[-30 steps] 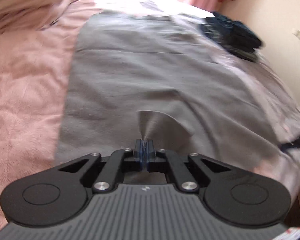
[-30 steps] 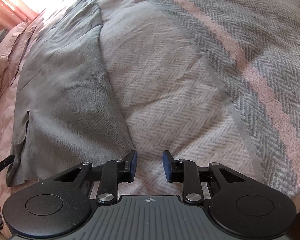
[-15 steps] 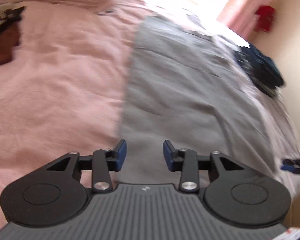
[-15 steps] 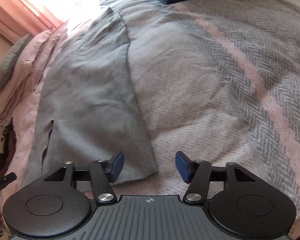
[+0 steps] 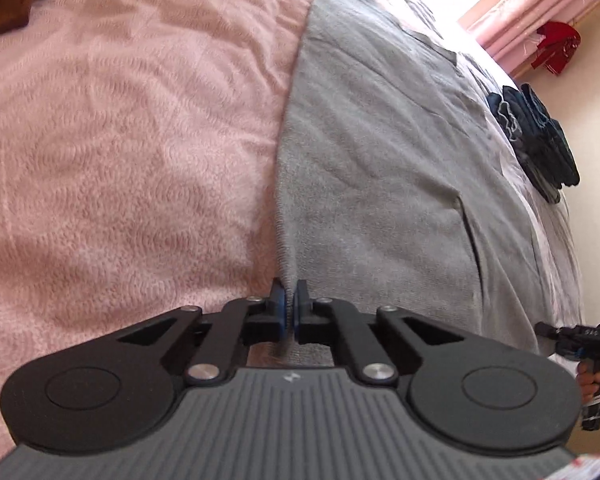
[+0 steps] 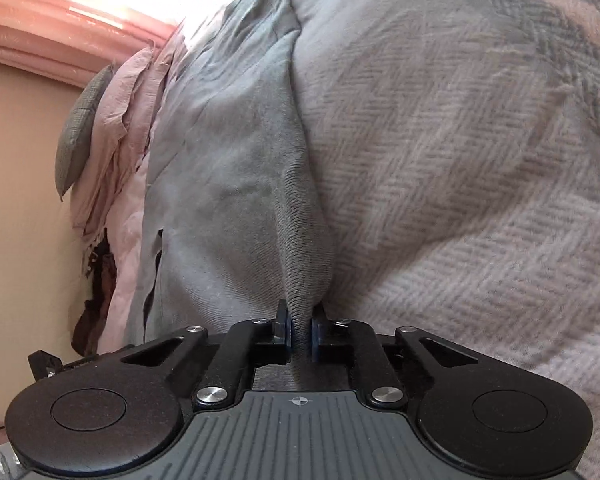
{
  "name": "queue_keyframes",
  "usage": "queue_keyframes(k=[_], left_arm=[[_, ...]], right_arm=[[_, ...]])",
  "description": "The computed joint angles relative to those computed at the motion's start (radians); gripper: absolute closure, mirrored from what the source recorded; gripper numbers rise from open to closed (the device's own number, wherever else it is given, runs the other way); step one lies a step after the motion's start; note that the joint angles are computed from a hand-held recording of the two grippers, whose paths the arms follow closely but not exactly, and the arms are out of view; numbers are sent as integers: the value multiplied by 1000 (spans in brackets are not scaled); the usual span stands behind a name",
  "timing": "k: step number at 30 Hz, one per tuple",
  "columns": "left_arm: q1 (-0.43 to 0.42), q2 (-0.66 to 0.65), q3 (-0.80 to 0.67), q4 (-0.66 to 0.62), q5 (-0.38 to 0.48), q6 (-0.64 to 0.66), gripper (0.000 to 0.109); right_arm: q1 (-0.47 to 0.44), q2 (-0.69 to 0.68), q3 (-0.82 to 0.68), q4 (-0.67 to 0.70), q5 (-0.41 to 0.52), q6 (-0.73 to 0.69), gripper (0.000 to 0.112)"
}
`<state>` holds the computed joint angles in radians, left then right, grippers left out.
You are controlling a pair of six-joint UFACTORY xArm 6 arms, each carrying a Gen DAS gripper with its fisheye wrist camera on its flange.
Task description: Fold clothes
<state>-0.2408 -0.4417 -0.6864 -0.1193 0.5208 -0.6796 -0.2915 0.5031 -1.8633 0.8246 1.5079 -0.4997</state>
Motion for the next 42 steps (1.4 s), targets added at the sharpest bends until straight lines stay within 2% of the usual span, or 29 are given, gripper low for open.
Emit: queue_keyframes(k=[3, 8, 10, 12, 15, 17, 18, 19, 20, 21, 23, 25, 29, 31, 33, 35, 38, 41, 42], left_arm=[[-16, -65, -9, 58, 26, -41, 108], [-73, -167, -1, 158, 51, -194, 108], [-104, -183, 16, 175, 63, -246, 108], [-143, -167, 23, 177, 121, -269, 108], [-189, -90, -12, 170, 232, -238, 106], [-195, -83, -30, 175, 270, -235, 104], [-189, -85, -48, 190, 297, -262, 99], [-184, -85, -71, 216, 328, -292, 92], [-181, -90, -91, 267, 343, -324, 91], [-181, -86, -113, 320, 349, -353, 90], [-179, -33, -180, 410, 346, -374, 84], [-176, 46, -233, 463, 289, -362, 79], [-192, 250, -338, 456, 163, -361, 78], [-226, 318, -381, 419, 188, -362, 78], [-267, 332, -374, 359, 218, -375, 78], [-336, 308, -352, 401, 282, -417, 78], [-420, 284, -364, 402, 405, -454, 78], [-435, 272, -378, 259, 488, -507, 78], [-441, 274, -394, 238, 522, -520, 78]], right_arm=[[-42, 15, -80, 73, 81, 40, 109], [-88, 44, -206, 143, 176, 114, 110], [-89, 26, -192, 106, 176, 123, 110], [-89, -1, -141, 26, 156, 132, 109], [-51, -59, -24, -178, 49, 200, 101], [-16, -91, 2, -271, 12, 228, 88], [7, -106, -4, -317, 2, 217, 82], [36, -123, -11, -379, -18, 205, 71], [72, -153, 2, -441, -71, 182, 68], [104, -203, 57, -478, -164, 146, 67], [148, -282, 162, -458, -344, 28, 65], [196, -300, 205, -404, -458, -55, 63], [304, -303, 310, -387, -614, -158, 63], [336, -297, 356, -461, -632, -137, 63], [339, -302, 417, -583, -616, -89, 62], [321, -394, 566, -594, -685, -126, 61], [277, -512, 683, -636, -633, -181, 61], [258, -557, 702, -707, -531, -197, 60], [258, -541, 668, -747, -459, -183, 60]])
